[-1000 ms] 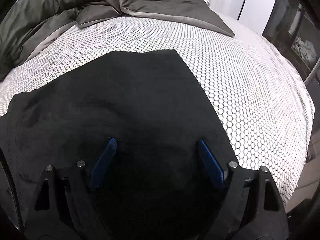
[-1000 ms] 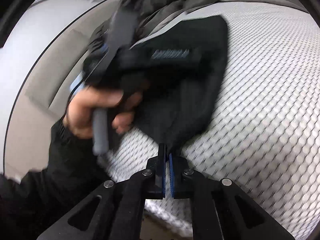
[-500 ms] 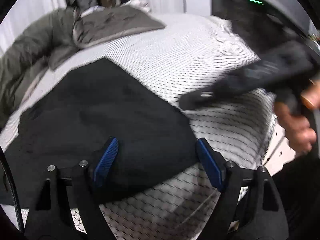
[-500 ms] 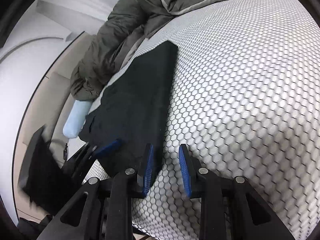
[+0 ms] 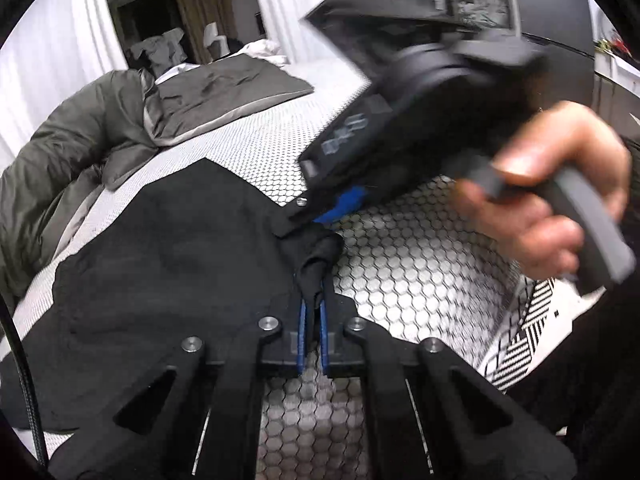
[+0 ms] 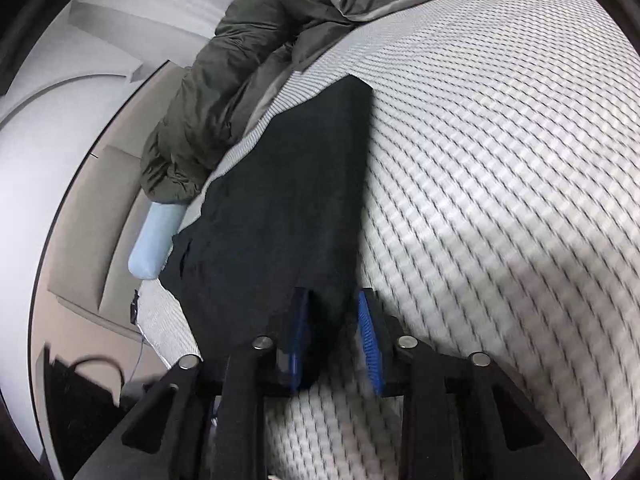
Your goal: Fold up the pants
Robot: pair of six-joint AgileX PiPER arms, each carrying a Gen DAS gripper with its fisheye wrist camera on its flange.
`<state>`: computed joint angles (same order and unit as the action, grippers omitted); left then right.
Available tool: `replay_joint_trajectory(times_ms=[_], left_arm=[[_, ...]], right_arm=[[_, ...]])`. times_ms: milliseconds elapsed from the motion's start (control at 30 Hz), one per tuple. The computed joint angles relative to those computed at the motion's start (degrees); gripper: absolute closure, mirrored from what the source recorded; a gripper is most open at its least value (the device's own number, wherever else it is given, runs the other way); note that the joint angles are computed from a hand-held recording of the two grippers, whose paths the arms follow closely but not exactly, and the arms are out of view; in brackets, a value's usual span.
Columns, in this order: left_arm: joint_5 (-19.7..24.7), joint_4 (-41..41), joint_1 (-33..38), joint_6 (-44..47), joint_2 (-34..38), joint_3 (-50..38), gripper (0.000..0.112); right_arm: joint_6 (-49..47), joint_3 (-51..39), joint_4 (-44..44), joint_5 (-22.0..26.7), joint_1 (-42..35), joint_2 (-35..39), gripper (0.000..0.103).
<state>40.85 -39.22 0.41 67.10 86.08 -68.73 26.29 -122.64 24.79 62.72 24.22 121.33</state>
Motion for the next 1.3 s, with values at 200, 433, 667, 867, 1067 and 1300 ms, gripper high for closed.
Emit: replay_joint_trajectory(times_ms=[200,433,667,867,1067,1300], left_arm=[[0.01,0.04,0.71,4.68,-2.28,4.23,0.111],[1.21,-2.65,2.46,8.14,-4.76,7.4,0.111],[3.25,-3.43,3.95,10.02,-4.57,6.84,0.111],[3.81,-2.79,4.29,11.29,-3.86,6.48,0.112],[12.28,-3.31,7.99,10.72,-1.9,1.23,0.111],[19.58,-8.85,14.74,1.07,5.94,-13.14,0.075]], right_arm=[[1.34,-6.09,0.35,-1.09,-1.16,4.98,0.097],[3.78,-3.84,0.42,-0.7,-2.97,3.21,0.082],[-8.83,16.12,13.98,-4.22,-3.14,-8.34,0.081],[-6.62,8.54,12.23,-3.82,-3.18,-2.48,0.096],[-4.89,2.98,12.15,0.27,-4.15,0.55,0.092],[-9.16,15.28,8.73,-3.51,-0.74,-9.51,0.09]])
